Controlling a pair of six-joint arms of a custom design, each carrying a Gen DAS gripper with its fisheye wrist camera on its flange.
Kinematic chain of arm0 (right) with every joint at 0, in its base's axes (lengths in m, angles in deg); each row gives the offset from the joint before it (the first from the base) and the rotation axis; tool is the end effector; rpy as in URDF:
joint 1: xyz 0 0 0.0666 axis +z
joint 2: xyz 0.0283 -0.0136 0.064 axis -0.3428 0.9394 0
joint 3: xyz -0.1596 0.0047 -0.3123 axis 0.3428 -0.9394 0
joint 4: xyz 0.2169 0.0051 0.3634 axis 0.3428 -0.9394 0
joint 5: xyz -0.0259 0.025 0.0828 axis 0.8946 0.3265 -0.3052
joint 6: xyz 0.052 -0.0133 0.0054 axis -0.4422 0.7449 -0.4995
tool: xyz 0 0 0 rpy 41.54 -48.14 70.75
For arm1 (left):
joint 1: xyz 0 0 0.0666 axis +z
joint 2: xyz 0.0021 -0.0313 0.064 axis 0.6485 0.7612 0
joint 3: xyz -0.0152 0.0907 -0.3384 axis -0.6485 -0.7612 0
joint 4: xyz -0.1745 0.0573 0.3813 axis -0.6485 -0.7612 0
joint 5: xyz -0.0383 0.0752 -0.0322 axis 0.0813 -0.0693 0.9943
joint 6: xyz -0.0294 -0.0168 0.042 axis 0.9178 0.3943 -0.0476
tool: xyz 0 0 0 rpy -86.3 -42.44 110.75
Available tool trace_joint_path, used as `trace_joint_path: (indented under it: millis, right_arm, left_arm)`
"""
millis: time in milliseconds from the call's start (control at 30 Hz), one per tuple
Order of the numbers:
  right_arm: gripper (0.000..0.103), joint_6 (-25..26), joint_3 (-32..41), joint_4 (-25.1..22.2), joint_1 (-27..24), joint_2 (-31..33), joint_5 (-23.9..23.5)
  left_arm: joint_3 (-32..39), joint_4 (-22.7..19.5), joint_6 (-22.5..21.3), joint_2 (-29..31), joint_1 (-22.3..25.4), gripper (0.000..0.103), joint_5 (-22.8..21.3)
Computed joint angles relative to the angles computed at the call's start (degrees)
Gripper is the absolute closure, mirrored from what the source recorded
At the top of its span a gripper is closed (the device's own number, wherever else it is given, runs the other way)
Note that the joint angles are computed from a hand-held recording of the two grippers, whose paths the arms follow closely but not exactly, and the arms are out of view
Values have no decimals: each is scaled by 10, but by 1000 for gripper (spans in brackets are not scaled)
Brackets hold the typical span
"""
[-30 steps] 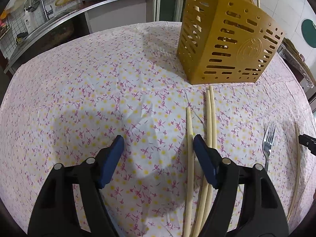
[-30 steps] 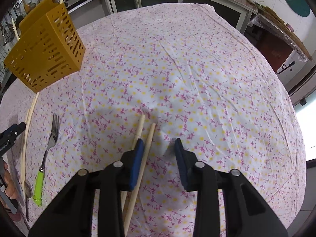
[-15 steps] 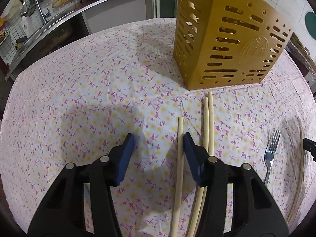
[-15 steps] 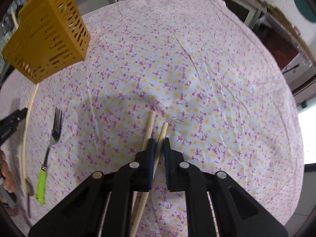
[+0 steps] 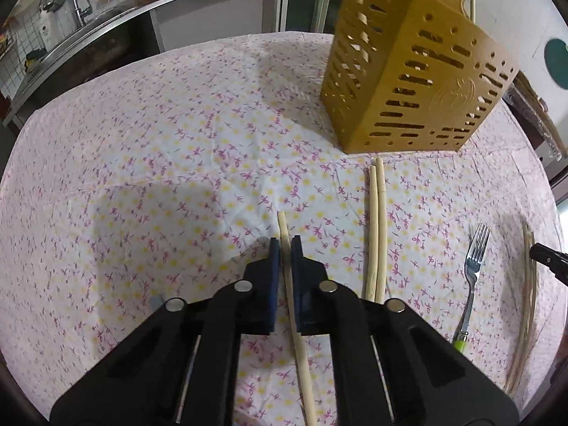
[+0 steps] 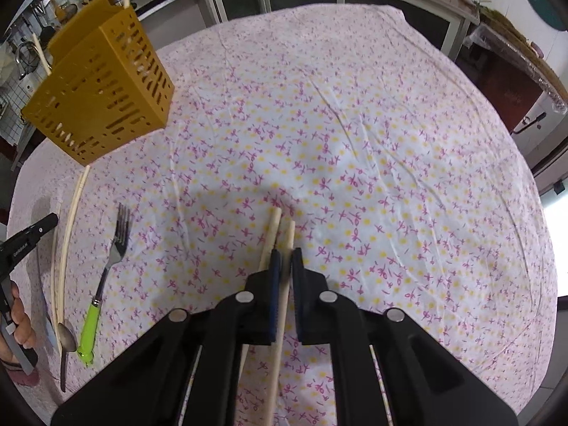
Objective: Organize utensils
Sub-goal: 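Close the left tool on a chopstick while the right tool grasps another chopstick, then lift both chopsticks and lower them into the yellow utensil holder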
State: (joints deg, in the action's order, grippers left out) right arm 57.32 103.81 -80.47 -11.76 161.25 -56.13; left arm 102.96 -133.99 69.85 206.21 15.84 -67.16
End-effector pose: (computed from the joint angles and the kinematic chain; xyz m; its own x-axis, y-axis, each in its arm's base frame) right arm 0.5186 0.0736 0.3964 -0.8817 0.2595 -0.3939 0.2281 0.9655 0.1254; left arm 0.6314 -0.2869 0.3832 -0.8909 0.0894 -0.4452 0.1372 0.9876 -0.0761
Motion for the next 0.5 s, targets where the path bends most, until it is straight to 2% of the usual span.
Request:
trace_joint_path:
  millis: [300,400,500]
  right_arm:
    - [96,5,-18,1,12,-25,1]
    - [96,4,-19,7,11,-18,-1]
    - [96,5,-15,12,6,-8,-6]
  left_arm:
    - [-13,-7,6,-10,6,100,15]
    - [10,-30,-3,6,2,100,7]
    - [62,-70,-14,40,0,95,0]
